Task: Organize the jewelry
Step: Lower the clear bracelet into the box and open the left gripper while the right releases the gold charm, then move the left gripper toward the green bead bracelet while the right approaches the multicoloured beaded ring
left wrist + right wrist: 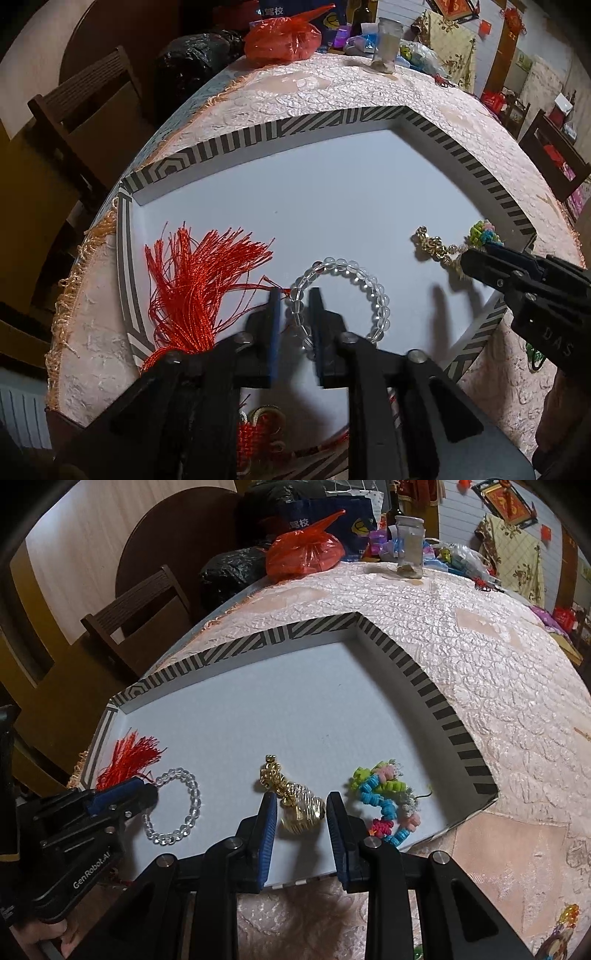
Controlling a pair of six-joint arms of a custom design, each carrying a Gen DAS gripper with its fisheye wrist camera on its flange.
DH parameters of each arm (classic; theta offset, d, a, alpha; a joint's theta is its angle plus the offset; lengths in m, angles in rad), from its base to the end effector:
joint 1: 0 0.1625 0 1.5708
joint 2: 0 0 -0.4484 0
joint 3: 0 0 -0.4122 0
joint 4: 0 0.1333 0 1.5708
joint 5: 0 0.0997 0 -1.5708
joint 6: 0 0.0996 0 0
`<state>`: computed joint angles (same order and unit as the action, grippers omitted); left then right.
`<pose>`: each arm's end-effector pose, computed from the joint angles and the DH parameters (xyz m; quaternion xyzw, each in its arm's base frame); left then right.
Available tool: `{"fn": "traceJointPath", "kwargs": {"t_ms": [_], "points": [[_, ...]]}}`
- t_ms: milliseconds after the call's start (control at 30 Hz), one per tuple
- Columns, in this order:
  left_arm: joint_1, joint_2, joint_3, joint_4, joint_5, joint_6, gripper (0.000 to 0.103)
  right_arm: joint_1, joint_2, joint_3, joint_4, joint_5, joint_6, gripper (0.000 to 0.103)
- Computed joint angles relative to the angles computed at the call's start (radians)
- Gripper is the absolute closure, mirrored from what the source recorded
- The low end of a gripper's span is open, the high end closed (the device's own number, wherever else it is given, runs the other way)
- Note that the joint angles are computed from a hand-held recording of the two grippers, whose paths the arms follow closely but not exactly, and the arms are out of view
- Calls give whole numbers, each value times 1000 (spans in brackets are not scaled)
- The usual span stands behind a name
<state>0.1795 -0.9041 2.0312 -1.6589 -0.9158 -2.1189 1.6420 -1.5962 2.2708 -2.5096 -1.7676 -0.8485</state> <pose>-0.3951 -0.2688 0.0166 -0.1432 0.8250 -0.3606 0.4109 0.1443 -0.4231 0.2850 0.4262 -0.8898 0.0844 0.1398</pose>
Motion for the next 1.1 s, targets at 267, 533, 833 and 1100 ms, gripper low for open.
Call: {"fn": "traceJointPath", "kwargs": {"t_ms": [267,533,833,1100], "points": [[-6,6,-17,35,8,-10,46,4,-28,-4,6,42,6,63],[-24,30,-73,121,-5,-33,33,-11,-102,-16,36,28,-18,62],[-60,89,-161,169,-22,-5,32,-231,-312,-37,137,105,-154,56],[-92,172,-228,86,52,59,32,-508,-443,-47,185,195,-316,56]]}}
